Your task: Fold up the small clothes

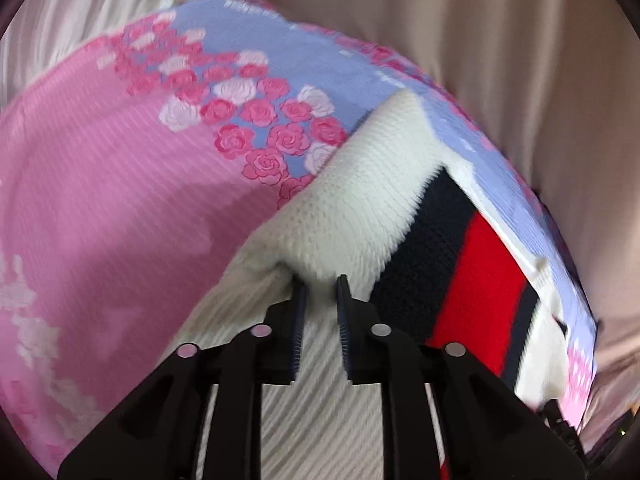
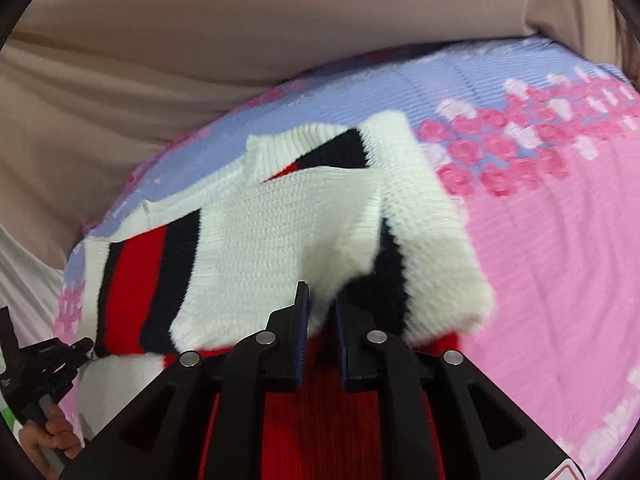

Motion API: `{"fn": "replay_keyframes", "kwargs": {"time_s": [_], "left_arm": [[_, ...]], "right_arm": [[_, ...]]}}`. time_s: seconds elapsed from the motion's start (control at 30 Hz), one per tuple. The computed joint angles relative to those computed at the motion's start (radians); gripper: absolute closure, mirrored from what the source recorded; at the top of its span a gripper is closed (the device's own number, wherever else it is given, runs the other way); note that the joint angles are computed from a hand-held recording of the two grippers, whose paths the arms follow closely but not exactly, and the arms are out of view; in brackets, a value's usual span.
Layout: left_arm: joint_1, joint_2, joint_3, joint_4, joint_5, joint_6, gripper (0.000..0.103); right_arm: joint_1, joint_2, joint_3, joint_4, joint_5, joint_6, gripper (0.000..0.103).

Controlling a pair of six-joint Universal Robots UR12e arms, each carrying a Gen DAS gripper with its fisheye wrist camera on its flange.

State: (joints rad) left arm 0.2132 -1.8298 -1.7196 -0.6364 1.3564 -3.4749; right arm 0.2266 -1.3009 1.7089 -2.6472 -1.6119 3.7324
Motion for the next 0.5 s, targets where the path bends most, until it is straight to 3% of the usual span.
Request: {"fn": "replay_keyframes", "kwargs": {"time_s": [0.03, 0.1, 0.17, 0.27, 0.4, 0.5], "left_arm": [[0.005, 0.019, -0.017, -0.003, -0.009, 0.023, 0.077], [0.018, 0.071, -0.067, -0.008, -0.023, 0.080, 0.056], [0.033, 0.129, -0.123, -0.034, -0.017, 0.142, 0.046], [0.064, 0.216, -0.207, -0.110, -0.004, 0.215, 0.040], [0.114, 0.316, -0.300, -0.215, 0.034, 0.246, 0.035], [0.134, 0.364, -0.343, -0.273, 0.063, 0.242, 0.033]], "right_arm": [[0.008, -0.027, 0.023, -0.010, -0.018, -0.004, 0.087], [0.021, -0.086, 0.075, -0.010, -0.026, -0.015, 0.083], [0.034, -0.145, 0.123, 0.021, -0.020, -0.022, 0.075], [0.048, -0.259, 0.222, 0.111, -0.011, -0.061, 0.063], [0.080, -0.370, 0.308, 0.257, 0.011, -0.062, 0.059], [0.083, -0.407, 0.355, 0.318, 0.068, -0.019, 0.058]]}}
